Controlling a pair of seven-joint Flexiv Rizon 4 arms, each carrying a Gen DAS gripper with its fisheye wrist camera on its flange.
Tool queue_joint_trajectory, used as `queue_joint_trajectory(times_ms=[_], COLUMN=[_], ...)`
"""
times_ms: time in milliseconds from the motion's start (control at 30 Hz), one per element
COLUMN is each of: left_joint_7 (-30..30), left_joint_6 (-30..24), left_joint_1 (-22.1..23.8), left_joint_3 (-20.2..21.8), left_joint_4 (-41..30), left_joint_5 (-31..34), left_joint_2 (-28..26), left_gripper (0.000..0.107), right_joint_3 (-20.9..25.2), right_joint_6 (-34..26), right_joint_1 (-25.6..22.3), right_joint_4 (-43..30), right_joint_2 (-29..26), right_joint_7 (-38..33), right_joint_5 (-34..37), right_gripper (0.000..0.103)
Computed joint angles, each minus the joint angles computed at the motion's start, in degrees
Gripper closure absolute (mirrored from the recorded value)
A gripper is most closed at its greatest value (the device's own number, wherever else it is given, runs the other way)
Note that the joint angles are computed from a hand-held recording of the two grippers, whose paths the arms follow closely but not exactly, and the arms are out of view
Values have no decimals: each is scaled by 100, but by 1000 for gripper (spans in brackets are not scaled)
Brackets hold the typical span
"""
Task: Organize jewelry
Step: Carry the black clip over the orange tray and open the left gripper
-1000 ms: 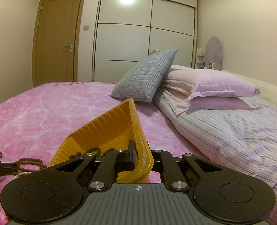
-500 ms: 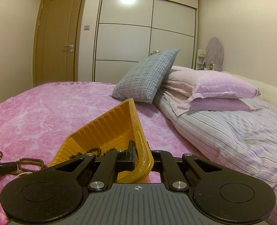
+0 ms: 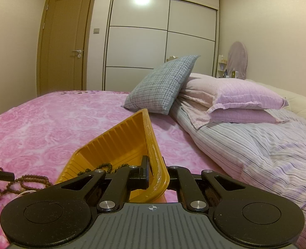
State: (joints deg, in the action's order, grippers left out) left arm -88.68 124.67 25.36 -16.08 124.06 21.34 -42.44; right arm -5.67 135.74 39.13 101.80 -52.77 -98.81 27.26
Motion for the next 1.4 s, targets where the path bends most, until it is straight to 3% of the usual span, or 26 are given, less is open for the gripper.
queue_joint_trajectory(times_ms=[500,767,1033,1167,1400], left_joint_7=[-177,2,86,151,-2], left_joint_6=[-237,-434,-601,-851,-404], left_joint_1=[39,-510,-631,-348,-451], left_joint_3=[-801,-777,-959,-1359,-927], left_joint_4=[-505,-1036,-1382,-1451,-1045], left_joint_5=[372,-32,-250,-251,-434], left_joint_2=[-208,-555,-821,-970,-622], left_gripper=[88,88,88,88,88], right_joint_3=[10,56,65,63,54], right_joint_6=[6,55,54,35,36], right_joint_1=[29,1,-16,-29,-31], right_joint_4=[4,29,28,23,11], right_joint_2=[20,19,15,16,9], right_joint_7=[-28,-15,11,34,53], right_joint_5=[14,-20,-28,-35,-53], right_gripper=[96,96,96,96,96])
